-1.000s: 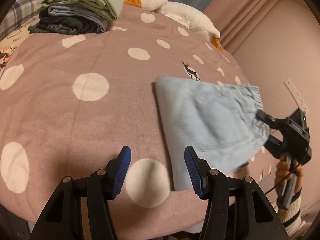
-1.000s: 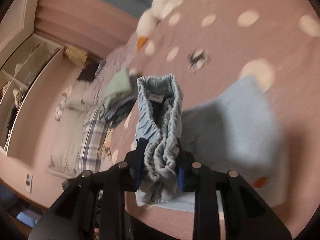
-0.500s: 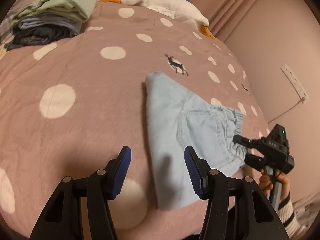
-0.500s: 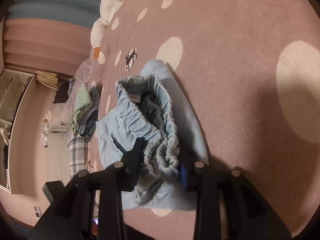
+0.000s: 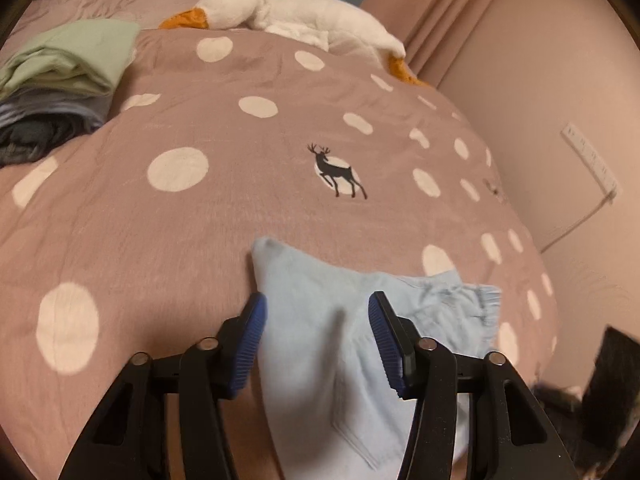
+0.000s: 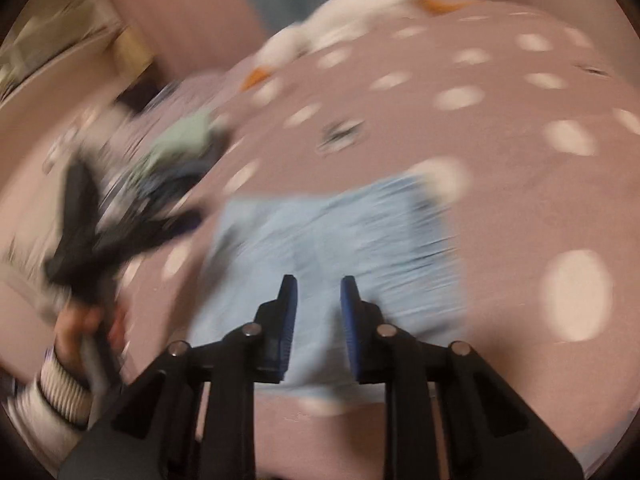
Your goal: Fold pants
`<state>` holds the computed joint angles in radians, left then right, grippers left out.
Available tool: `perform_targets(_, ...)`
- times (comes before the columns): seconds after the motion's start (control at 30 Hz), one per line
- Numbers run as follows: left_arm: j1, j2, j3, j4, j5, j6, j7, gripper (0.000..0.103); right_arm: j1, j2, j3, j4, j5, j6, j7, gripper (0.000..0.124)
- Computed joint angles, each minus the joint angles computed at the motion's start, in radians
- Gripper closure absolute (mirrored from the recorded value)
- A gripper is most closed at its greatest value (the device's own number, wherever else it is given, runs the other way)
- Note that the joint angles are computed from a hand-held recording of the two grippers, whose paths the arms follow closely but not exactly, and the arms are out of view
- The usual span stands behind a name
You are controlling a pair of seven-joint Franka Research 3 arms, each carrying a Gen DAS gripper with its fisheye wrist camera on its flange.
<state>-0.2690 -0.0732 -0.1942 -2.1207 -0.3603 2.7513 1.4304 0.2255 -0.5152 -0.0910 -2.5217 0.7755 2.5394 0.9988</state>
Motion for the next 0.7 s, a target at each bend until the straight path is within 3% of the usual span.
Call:
perform_targets(0.07, 0.013, 0.045, -0.008, 0.046, 0.103, -0.043, -0.051, 0.084, 0.06, 0.021, 0.018, 0.001, 0.016, -0.008, -0.077, 0.114)
perform_targets(0.2, 0.032, 0.11, -0.017, 0.106, 0.144, -0.1, -0.052, 0.1, 0.145, 0.056, 0.065, 0.005, 0.033, 0.011, -0.216, 0.118)
perform_targets(0.33, 0.055, 0.156, -0.029, 0.138, 0.159, -0.13, -0.053, 0.101, 0.128, 0.105, 0.118, 0.012, -0.088, -0.033, -0.173, 0.118)
perform_targets(0.43, 0.052, 0.173, -0.036, 0.144, 0.231, -0.11, -0.072, 0.101, 0.144, 0.1, 0.103, -0.012, -0.073, 0.0, -0.216, 0.119)
perform_targets(0.5, 0.047, 0.184, -0.033, 0.156, 0.3, -0.091, -0.116, 0.101, 0.139, 0.129, 0.085, 0.02, -0.07, -0.044, -0.209, 0.119)
perform_targets(0.63, 0.083, 0.203, -0.048, 0.183, 0.188, -0.105, -0.137, 0.101, 0.127, 0.132, 0.076, 0.05, -0.062, -0.107, -0.221, 0.116)
perform_targets(0.7, 0.091, 0.165, -0.058, 0.146, 0.137, -0.072, -0.105, 0.101, 0.123, 0.067, 0.046, 0.018, -0.012, -0.148, -0.253, 0.115)
